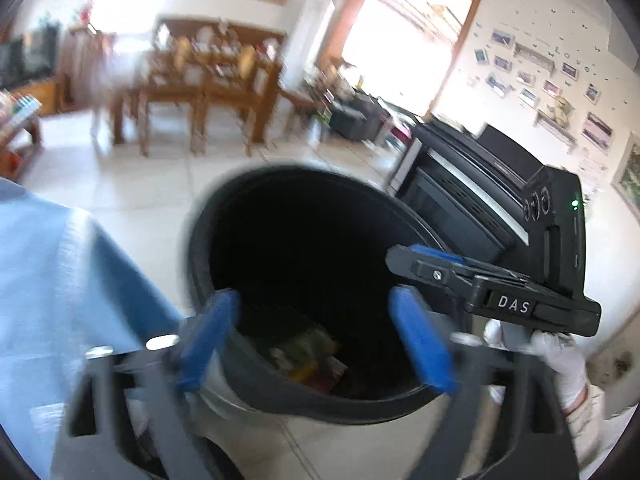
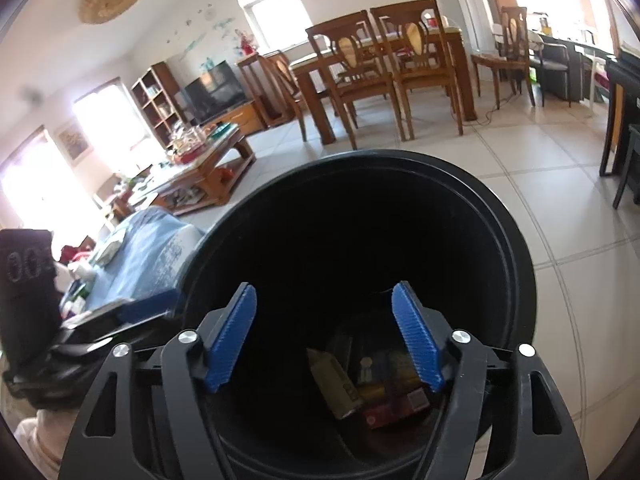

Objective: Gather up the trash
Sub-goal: 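Carry the snack bag and blue strip into the bin and release, then move both open tools back over the table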

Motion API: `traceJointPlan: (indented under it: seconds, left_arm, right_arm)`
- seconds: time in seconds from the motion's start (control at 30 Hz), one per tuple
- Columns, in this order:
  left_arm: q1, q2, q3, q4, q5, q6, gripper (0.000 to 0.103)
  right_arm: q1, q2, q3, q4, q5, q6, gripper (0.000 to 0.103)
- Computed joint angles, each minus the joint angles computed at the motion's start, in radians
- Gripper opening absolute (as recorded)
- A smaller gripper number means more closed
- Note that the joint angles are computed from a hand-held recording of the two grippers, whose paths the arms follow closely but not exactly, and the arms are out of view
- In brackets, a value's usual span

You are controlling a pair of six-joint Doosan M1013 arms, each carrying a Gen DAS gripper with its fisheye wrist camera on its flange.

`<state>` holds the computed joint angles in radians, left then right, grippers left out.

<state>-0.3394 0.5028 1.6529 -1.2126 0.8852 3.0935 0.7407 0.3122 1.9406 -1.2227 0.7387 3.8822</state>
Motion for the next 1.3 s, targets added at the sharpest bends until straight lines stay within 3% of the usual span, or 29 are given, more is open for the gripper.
traceJointPlan:
  seconds: [0.13,0.33,0.63,0.9,1.03,1.17,1.3]
  left_arm:
    - [0.029,-0.032,0.024,-0.045,-0.050,0.048,0.098]
    - [0.098,-0.054,0.028,-0.078,-0.086,0.034,0.098]
    - [0.222,-0.040,-0.009,-0.135,-0.110,-0.049,0.098]
    - [0.349,0.033,-0.124,-0.152,-0.084,-0.309,0.098]
    - [0.401,0.102,-0.233,-0.149,-0.007,-0.480,0.098]
    - [0.439,0.198,-0.374,-0.152,0.095,-0.657,0.098]
    - [0.445,0.289,-0.511,-0.098,0.156,-0.833,0.098]
  right_arm:
    - [0.007,0.018,-0.037,-0.013,-0.003,-0.023,0.084]
    - [-0.001,0.064,-0.125,-0.024,-0.106,-0.115,0.091]
    - [-0.011,0.205,-0.381,0.167,-0.232,-0.517,0.093]
    - [-0.016,0.376,-0.694,0.451,-0.265,-0.977,0.093]
    - [-0.023,0.467,-0.859,0.602,-0.250,-1.188,0.093]
    - [-0.034,0.559,-1.033,0.761,-0.207,-1.390,0.093]
    - [-0.044,0.666,-1.236,0.868,-0.113,-1.554,0.093]
